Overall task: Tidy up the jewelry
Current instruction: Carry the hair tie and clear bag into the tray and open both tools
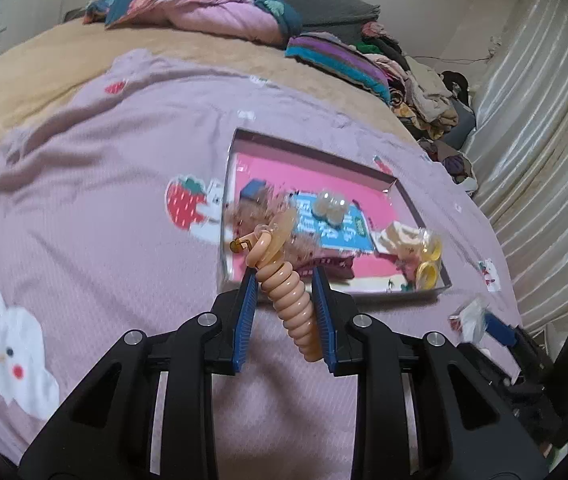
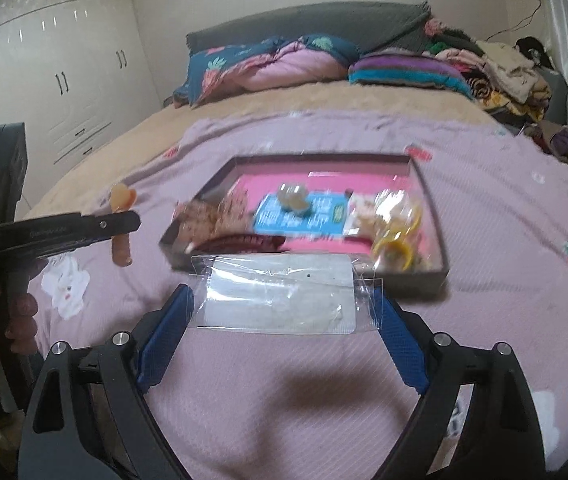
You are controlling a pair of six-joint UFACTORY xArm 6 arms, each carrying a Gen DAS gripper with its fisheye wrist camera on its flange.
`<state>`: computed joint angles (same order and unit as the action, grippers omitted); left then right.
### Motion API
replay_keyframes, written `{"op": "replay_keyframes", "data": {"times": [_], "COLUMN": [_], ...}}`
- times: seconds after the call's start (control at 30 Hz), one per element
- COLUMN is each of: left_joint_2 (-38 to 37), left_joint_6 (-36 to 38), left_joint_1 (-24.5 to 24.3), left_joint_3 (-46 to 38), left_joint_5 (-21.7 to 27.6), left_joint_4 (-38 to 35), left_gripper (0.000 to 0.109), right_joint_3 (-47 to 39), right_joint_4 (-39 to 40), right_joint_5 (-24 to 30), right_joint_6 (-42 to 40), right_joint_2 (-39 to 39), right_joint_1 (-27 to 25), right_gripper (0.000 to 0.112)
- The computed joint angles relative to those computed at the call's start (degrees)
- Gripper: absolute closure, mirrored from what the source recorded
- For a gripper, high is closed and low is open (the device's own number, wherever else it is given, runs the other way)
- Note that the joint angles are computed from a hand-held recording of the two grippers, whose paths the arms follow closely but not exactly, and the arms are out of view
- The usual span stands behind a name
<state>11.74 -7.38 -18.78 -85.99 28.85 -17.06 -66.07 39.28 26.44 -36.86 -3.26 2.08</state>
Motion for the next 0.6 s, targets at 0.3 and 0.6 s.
{"op": "replay_keyframes", "data": {"times": [0.3, 0.6], "left_joint_2": [3.7, 10.1], "left_joint_6": [0.9, 1.0], "left_joint_1": [-0.6, -1.6], "left_joint_3": [-7.4, -16.2], "left_joint_5": [1.8, 4.3], "left_joint_4": [1.2, 3.5], "left_gripper": [0.089, 0.089], "right_joint_3": [-5.7, -10.3], "right_joint_4": [-0.3, -3.7], "right_joint_5": [-2.5, -4.2], "right_joint_6": [0.9, 3.4], "right_joint_2": [3.5, 7.8], "right_joint_1": [-1.2, -2.3], "right_gripper": [0.024, 0.024]}}
